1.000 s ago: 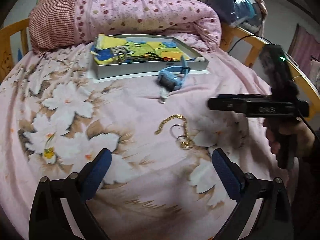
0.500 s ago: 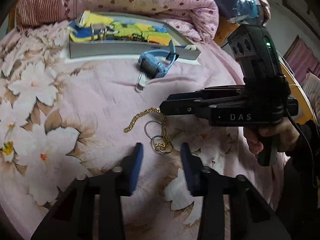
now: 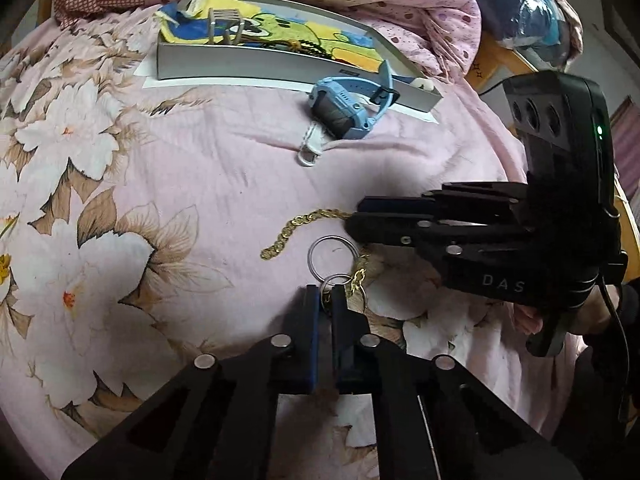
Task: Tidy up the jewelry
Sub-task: 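Grasp the silver rings with the left tool while the right tool grasps the gold chain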
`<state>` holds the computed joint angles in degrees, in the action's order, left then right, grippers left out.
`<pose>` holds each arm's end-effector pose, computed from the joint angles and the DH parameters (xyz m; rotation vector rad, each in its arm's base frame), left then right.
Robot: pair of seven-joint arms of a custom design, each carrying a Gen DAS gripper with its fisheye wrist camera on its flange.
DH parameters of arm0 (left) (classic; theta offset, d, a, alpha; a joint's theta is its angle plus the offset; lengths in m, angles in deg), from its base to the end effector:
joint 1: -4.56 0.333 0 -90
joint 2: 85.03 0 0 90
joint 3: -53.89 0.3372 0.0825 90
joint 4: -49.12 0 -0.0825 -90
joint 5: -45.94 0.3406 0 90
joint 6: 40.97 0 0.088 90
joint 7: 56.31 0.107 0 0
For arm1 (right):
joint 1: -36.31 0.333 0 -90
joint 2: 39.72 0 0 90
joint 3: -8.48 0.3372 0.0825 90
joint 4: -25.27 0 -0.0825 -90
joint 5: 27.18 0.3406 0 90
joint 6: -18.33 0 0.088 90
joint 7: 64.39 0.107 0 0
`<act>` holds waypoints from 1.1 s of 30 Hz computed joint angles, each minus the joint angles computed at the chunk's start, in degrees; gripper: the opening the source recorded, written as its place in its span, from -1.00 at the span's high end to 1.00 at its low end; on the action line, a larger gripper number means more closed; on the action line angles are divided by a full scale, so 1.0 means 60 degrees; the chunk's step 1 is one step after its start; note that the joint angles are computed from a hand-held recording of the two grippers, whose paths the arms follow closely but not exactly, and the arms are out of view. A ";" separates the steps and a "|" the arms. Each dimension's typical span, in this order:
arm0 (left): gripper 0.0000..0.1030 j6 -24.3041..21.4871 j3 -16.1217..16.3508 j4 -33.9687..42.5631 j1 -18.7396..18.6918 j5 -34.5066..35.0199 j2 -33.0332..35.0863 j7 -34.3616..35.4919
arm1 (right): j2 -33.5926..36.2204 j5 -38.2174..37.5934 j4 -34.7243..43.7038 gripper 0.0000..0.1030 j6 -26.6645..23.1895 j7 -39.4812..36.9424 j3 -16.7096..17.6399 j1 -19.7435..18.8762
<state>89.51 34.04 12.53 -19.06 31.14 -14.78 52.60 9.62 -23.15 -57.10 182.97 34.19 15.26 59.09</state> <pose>0.6980 -0.4300 0.3075 1.2338 -2.5295 0.9711 0.6676 0.3436 0.2855 -2.0154 1.5880 -0.1993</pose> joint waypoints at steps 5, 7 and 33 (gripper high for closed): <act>0.94 0.0472 0.0121 -0.0612 -0.0048 0.0166 -0.0297 0.0127 | -0.0109 -0.0071 -0.0226 0.73 0.0151 0.0142 -0.0187 0.0151; 0.95 0.0609 0.0158 -0.0777 -0.0070 0.0239 -0.0381 0.0090 | -0.0117 -0.0149 -0.0214 0.73 0.0109 0.0261 -0.0299 0.0249; 0.95 -0.0795 0.0061 0.0092 -0.0037 0.0336 -0.0106 0.0789 | -0.0440 -0.1120 -0.0468 0.75 -0.0510 0.1319 -0.0913 0.0793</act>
